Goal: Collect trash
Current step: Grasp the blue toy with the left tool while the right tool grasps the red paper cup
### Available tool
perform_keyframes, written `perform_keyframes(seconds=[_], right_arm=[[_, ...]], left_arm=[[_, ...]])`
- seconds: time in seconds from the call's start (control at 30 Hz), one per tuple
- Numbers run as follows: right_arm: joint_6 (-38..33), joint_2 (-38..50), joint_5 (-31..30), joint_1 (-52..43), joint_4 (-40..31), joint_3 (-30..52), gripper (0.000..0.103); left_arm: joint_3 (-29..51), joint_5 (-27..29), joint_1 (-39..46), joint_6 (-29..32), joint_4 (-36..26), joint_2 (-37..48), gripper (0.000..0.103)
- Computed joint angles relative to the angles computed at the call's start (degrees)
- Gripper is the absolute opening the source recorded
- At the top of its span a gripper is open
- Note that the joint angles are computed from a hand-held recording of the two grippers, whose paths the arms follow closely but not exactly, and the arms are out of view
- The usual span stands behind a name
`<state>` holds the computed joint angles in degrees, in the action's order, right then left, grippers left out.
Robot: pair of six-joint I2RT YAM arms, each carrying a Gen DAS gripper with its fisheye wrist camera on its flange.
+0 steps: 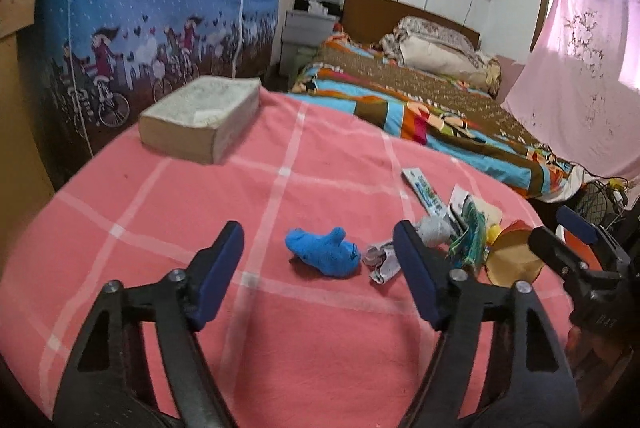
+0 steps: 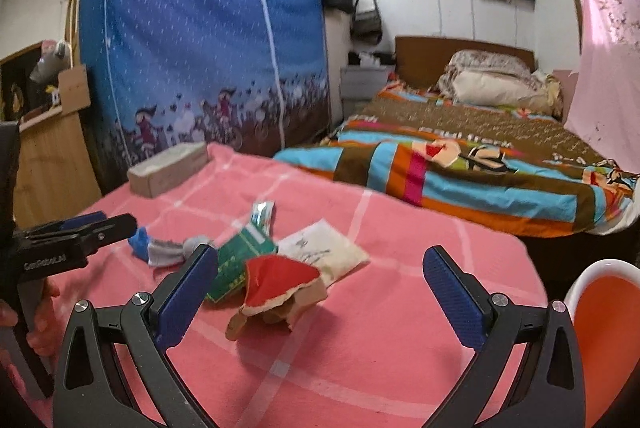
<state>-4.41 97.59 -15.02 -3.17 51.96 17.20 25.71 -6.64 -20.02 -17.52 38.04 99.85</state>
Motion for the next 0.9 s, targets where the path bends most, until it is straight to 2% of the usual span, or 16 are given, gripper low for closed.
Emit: perform_keyframes(seconds=[0.23,0.3,0.53,0.6,0.7,0.9], right_arm=[[-1.6,1.2,-0.4,1.5,-8.2,3.8,0.096],[-1.8,1.4,-1.4,1.4,-9.7,4.5,0.085],[-1.4,2.1,-5.1,0.1,-11.8,5.4,0.065],[-1.4,2.4,-5.7,0.0,-12.1,5.7,0.055],[-1.6,2.5,-6.4,0.0,-12.4,5.7,0.045],[-2.0,2.2,-6.8,0.0,-11.6,5.0,0.037]], left_arm=[[2.8,4.3,2.0,-1.4,-4.0,2.1,0.061],[3.4,5.5,2.4,-1.7,-4.9,2.6,0.053],[3.2,6.8,2.9,-2.0,-5.0,2.5,0.033],[2.7,6.9,2.9,-2.2,-4.4,2.3,0.031],[1.5,6.6,2.6,-2.4,-2.9,1.6,0.031],[-1.6,4.0,1.1,-2.6,1.8,-0.1,0.03]])
